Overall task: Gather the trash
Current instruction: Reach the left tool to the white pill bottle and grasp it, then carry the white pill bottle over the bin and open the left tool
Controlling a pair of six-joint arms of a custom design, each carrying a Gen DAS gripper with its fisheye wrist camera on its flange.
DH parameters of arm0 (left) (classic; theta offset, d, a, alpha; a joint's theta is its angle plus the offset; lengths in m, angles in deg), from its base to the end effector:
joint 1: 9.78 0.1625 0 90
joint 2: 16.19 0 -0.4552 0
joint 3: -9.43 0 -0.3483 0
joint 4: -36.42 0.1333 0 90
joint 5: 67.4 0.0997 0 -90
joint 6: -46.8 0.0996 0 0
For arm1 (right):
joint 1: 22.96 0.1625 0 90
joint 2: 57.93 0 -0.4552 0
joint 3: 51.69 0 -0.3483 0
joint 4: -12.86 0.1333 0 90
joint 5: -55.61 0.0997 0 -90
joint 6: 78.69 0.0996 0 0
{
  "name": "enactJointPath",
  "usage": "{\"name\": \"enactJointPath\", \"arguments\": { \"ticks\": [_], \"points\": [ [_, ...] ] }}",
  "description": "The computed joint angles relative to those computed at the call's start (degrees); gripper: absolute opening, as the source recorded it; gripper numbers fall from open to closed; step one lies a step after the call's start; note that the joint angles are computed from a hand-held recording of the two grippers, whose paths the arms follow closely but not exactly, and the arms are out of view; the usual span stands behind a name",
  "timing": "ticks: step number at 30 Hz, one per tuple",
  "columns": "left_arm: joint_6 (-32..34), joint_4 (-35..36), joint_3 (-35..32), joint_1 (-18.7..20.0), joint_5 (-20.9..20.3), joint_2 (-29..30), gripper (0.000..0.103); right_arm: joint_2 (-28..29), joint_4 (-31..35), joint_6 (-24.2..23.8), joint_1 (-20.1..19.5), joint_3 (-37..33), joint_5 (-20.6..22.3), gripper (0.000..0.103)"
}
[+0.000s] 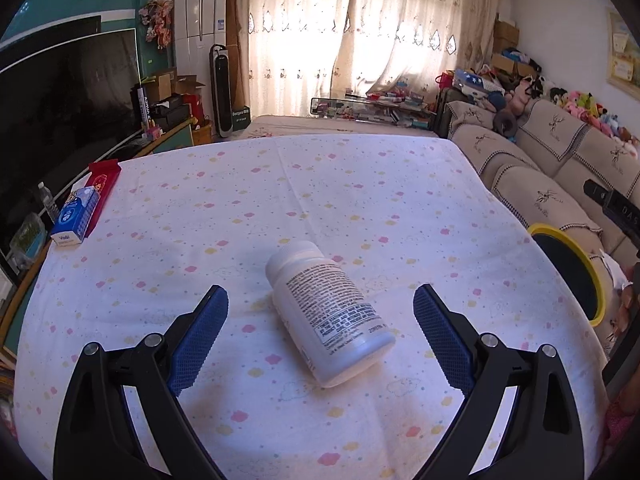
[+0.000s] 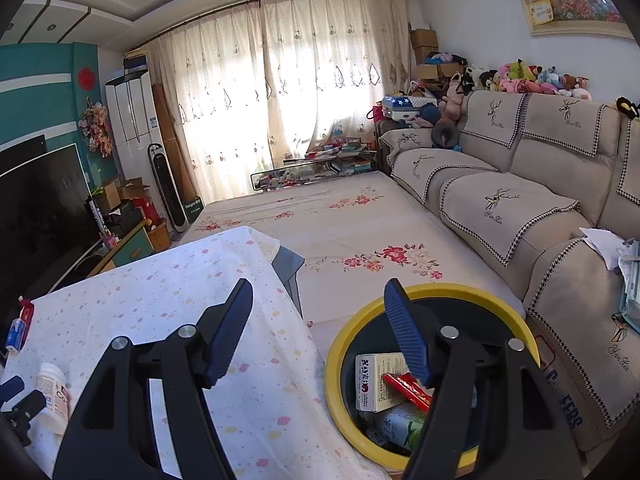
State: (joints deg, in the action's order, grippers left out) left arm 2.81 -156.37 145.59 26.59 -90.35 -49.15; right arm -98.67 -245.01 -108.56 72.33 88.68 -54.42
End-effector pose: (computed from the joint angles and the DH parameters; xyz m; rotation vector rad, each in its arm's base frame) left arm -0.1901 -0.4195 0.0315 0.1851 2.1349 -1.0633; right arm 0.1366 -0.3996 0.1741 0.4155 -2.1869 1.3802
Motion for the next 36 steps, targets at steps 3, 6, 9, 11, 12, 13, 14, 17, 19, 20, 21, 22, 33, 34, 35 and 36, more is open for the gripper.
{"name": "enactJointPath", "arguments": {
  "ticks": [3, 6, 9, 11, 12, 13, 14, 17, 19, 20, 21, 22, 33, 34, 35, 36],
  "points": [
    [-3.7, 6.2, -1.9, 0.7, 0.1, -0.5, 0.09, -0.2, 1.3, -0.4, 0.1, 0.2, 0.5, 0.065],
    [-7.8, 13.3, -3.1, 1.1, 0.5, -1.8, 0.077, -0.5, 1.4, -0.4, -0.2, 0.5, 1.2, 0.066],
    [-8.8, 15.3, -3.8, 2.2, -0.5, -2.5, 0.074, -0.9, 1.5, 0.0, -0.4, 0.8, 1.7, 0.067],
    [-9.1, 16.7, -4.1, 2.5, -0.4, -2.6, 0.073, -1.2, 2.2, 0.2, -0.5, 0.7, 1.7, 0.067],
    [-9.0, 17.2, -4.3, 2.5, -0.4, -2.6, 0.068, -1.2, 2.4, 0.2, -0.5, 0.6, 1.6, 0.067],
    [-8.5, 17.2, -4.3, 2.8, -0.5, -2.7, 0.066, -1.2, 2.6, 0.2, -0.5, 0.6, 1.6, 0.067],
    [-8.4, 17.8, -4.6, 2.9, -0.7, -2.7, 0.063, -1.6, 3.0, 0.3, -0.7, 0.6, 1.9, 0.067],
    [-8.4, 19.8, -5.5, 3.5, -1.3, -2.8, 0.054, -1.5, 3.4, 0.2, -0.6, 0.4, 1.7, 0.067],
    [-7.3, 19.6, -5.9, 4.0, -1.5, -2.7, 0.05, -2.0, 4.2, 0.2, -0.8, 0.4, 2.0, 0.067],
    [-6.5, 18.6, -5.8, 4.1, -1.5, -2.7, 0.05, -2.0, 4.2, 0.3, -0.8, 0.4, 2.0, 0.067],
    [-5.8, 18.2, -5.8, 4.1, -1.6, -2.6, 0.05, -2.0, 4.3, 0.3, -0.9, 0.4, 2.1, 0.067],
    [-5.4, 18.0, -5.6, 4.0, -1.5, -2.6, 0.049, -2.1, 4.4, 0.4, -0.9, 0.5, 2.3, 0.067],
    [-0.7, 15.0, -5.5, -1.0, -1.6, -2.4, 0.049, -3.3, 4.4, 1.2, -2.3, 1.4, 3.9, 0.067],
    [0.6, 14.4, -6.1, -1.4, -1.8, -2.0, 0.049, -4.0, 5.1, 1.7, -2.5, 1.7, 4.3, 0.067],
    [1.9, 13.8, -6.9, -1.8, -2.1, -1.6, 0.049, -4.7, 5.4, 1.9, -2.9, 2.2, 4.7, 0.067],
    [3.3, 13.2, -7.7, -2.1, -2.5, -1.2, 0.049, -5.1, 5.2, 1.8, -3.0, 2.8, 5.1, 0.067]
  ]
}}
